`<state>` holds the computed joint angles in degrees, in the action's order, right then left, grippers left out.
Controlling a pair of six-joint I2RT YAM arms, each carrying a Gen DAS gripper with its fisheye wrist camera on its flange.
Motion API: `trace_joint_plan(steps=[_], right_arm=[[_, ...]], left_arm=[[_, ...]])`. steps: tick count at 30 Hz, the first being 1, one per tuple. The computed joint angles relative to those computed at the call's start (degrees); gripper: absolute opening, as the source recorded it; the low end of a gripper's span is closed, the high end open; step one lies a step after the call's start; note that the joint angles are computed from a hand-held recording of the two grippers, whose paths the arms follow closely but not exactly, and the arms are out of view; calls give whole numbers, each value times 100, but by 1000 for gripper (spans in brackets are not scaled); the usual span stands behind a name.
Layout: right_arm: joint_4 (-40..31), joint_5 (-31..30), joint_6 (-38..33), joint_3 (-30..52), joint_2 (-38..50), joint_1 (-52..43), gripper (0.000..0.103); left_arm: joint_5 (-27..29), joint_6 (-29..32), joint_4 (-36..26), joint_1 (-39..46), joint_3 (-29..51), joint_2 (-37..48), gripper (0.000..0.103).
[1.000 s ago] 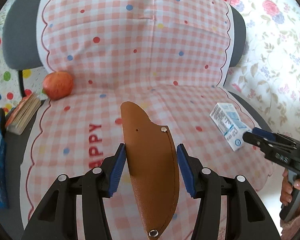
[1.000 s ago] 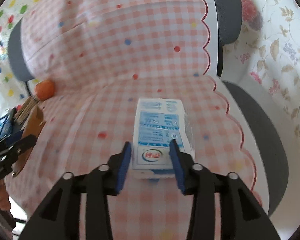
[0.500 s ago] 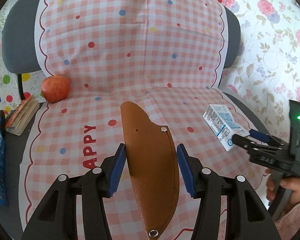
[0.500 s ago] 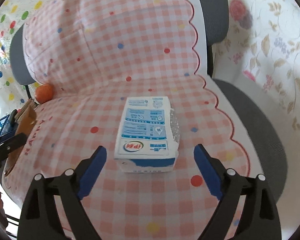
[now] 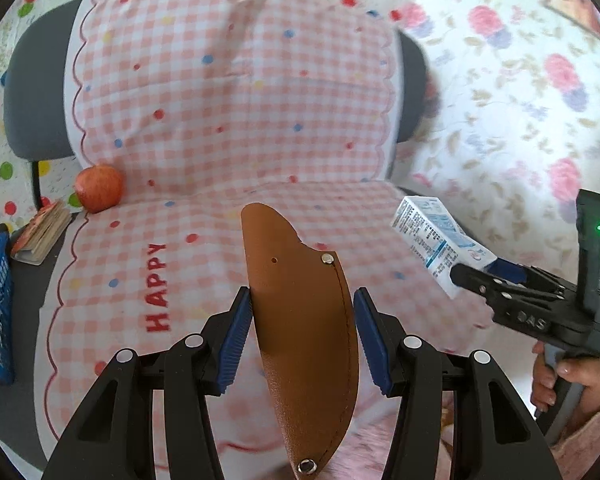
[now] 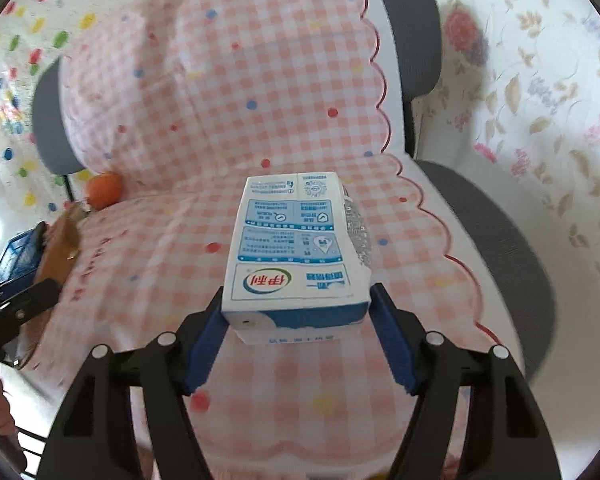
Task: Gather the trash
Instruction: 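Carry both items over the wastebasket and open both tools to drop them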
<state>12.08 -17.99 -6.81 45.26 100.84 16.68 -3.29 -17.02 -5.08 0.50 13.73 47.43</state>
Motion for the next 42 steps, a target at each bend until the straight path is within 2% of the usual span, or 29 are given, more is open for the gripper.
trace_joint_plan(steps=[3,6,10,16,22,30,31,32,34,39,42], right_arm=[[-19,-181,-224,-885,-992,-279,69],[-43,-305,-385,-1720,-1896,-657,69],[-233,-559,-640,-2664,-2980,-1503,69],[-692,-1153,-1434,-3365,-3709,-3227,69],[-1082,-1767,-2467,-3370,-3284,-4747,69],[-854,-2061,-2840,-2930,-2193,-5371,70],[-708,-2047,-2837,-2883,-1991,-5370,70],[-607,-2015,-2834,-2835,-1812,-5337,70],[-533,-1910,-2853,-2747,-1527,-5328,72],[-603,-2017,-2997,-2780,-1658,-5638,75],[-902,-2219,-3036,-2702,-1919,-5879,75]], left_arm=[[-548,-456,-378,-1090,-200,-729,52],[-1150,-941,-317,-2303,-306,-708,52],[-1670,-1467,349,-3639,-330,224,52],[-1867,-1896,1699,-4894,-59,2105,52],[-1794,-1852,2299,-5365,428,3172,53],[-1585,-1563,2592,-5283,1194,4236,54],[-1632,-1534,2636,-5270,1316,4437,57],[-1622,-1488,2678,-5250,1359,4531,68],[-1761,-1491,2567,-5297,1413,4588,82],[-1911,-1511,2364,-5276,1239,4220,82],[-1993,-1648,2196,-5230,1041,3817,82]])
